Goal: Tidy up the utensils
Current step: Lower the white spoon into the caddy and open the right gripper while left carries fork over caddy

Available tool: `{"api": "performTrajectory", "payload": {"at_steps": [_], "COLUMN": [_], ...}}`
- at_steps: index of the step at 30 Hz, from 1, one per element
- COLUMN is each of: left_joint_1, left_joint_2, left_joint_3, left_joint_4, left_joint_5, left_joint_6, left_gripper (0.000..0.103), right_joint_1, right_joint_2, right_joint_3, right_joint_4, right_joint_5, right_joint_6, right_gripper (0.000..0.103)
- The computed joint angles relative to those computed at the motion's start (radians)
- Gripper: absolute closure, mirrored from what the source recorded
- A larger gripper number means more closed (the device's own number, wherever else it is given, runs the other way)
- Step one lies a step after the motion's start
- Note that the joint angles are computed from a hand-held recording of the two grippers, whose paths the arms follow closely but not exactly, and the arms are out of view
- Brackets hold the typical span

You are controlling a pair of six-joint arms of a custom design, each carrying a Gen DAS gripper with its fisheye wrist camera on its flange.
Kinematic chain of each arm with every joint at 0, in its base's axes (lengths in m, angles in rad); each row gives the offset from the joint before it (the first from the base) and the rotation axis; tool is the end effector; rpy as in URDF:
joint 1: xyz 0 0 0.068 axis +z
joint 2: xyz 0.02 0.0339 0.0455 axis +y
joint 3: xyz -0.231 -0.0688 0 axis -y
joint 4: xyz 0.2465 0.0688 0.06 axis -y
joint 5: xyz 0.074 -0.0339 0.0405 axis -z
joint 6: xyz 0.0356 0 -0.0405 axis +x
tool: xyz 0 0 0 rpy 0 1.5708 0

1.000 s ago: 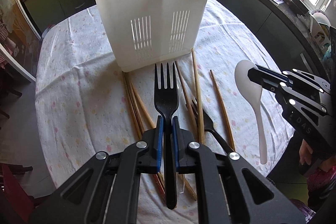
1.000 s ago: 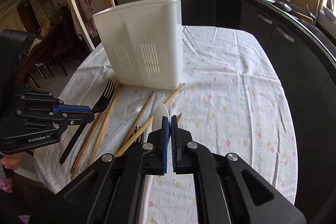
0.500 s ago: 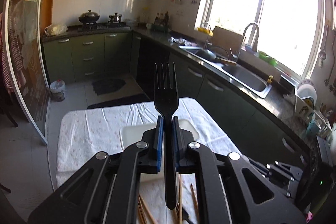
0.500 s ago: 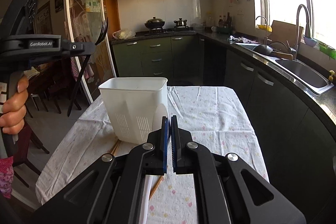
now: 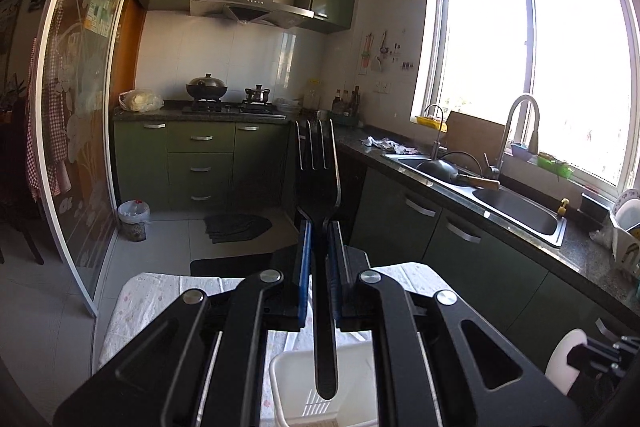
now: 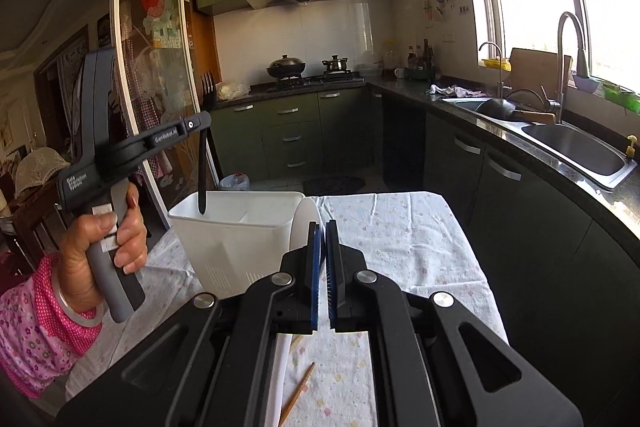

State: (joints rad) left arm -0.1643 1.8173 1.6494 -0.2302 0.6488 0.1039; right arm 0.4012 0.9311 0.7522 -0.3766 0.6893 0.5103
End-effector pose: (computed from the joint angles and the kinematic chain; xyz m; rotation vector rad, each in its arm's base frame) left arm 0.4146 -0.0905 0.3158 0.6732 1.8224 -0.6753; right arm 0.2128 0.0657 0.2605 0.4963 1.9303 -0.1515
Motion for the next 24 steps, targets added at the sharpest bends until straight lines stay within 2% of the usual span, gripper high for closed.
{"api": "performTrajectory", "payload": {"at_steps": [5,9,13,17,20,24], "left_joint_1": [0.014,0.015,0.012,0.009,0.004,0.008], "left_joint_2": [0.011,0.028,0.035,0.040,0.038,0.040], "left_joint_3": [-0.049,-0.049,-0.051,-0.054,-0.061,-0.063], "left_joint_4": [-0.002,-0.018,-0.024,-0.034,-0.043,-0.053], "left_joint_5": [0.020,0.024,0.020,0.012,0.010,0.016], "left_joint_6": [0.049,0.069,0.085,0.102,0.105,0.115], "left_gripper": [0.094,0.094,0.094,0.094,0.094,0.094], "right_joint_1": [-0.050,-0.085,-0.116,-0.156,-0.195,-0.239], "right_joint_2": [0.092,0.202,0.370,0.536,0.607,0.615], "right_joint_3": [0.069,0.154,0.252,0.354,0.409,0.411], "right_joint_4": [0.143,0.327,0.522,0.631,0.634,0.671], "right_joint_5": [-0.019,0.000,0.048,0.075,0.040,-0.007], "right_joint_6": [-0.092,-0.218,-0.359,-0.459,-0.433,-0.390], "right_gripper": [0.099,0.099,0.099,0.099,0.099,0.099]}}
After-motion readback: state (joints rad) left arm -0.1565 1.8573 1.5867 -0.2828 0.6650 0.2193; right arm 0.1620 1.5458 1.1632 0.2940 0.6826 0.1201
